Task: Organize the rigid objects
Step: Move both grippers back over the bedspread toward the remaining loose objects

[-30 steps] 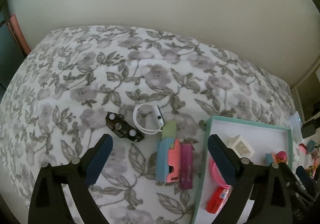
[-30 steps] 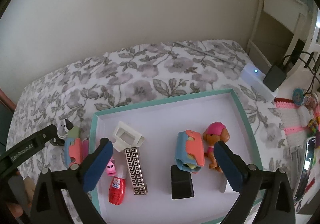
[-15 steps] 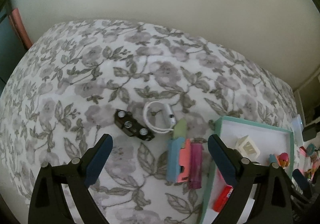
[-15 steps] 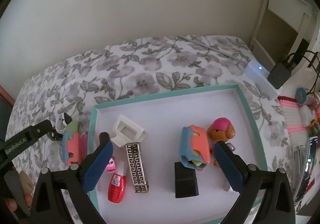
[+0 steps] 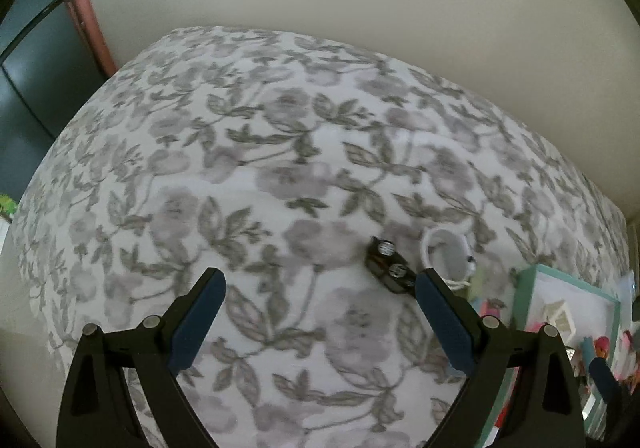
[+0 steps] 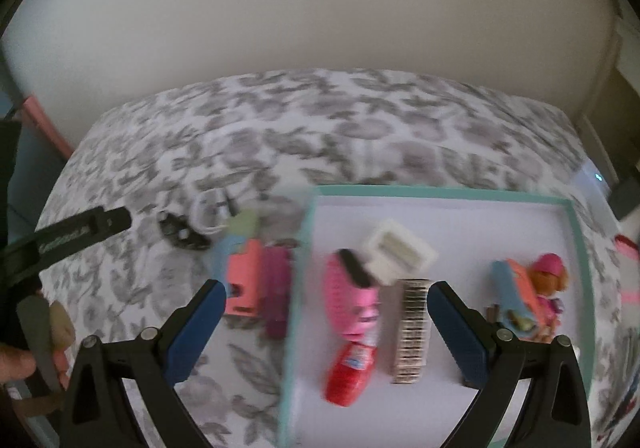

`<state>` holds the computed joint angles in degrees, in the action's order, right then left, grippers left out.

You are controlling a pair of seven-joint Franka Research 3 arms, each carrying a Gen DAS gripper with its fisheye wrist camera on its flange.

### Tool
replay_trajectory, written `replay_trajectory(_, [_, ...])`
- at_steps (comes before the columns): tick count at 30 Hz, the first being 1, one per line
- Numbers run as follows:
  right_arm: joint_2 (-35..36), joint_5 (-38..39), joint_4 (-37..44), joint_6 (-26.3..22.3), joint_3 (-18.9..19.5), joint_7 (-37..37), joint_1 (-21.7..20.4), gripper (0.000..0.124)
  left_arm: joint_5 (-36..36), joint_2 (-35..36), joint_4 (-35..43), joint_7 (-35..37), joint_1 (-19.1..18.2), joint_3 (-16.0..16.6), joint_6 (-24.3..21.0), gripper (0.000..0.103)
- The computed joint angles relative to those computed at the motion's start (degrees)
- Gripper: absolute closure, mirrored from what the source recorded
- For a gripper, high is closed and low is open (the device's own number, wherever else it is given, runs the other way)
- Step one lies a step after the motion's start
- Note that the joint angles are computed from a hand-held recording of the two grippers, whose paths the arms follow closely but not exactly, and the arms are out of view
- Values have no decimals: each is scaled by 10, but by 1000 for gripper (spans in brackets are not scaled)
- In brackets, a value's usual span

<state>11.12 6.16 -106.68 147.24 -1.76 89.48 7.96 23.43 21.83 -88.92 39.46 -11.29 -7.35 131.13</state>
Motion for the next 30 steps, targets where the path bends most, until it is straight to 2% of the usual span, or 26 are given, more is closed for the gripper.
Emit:
replay_trajectory(10, [10,50,6,0,16,-42,4,22,1,-16,-22,-8,13,4,7,7])
replay_trajectory(15, [21,77,17,-10,16,-51,0,22,-25,-10,-22,9,23,-3,15,7])
replay_trajectory(20, [27,136,27,-14,26,-81,-13,22,-47,-3,-19,25,28,-6,23,7])
replay_trajectory(24, [32,165,35,-13,26,-87,-18,37,-61,4,-13,36,29,-9,30,7])
replay_trajectory(30, [49,181,55,-27,28,-89,-18,52,-87,22,3,57,30,-13,33,7])
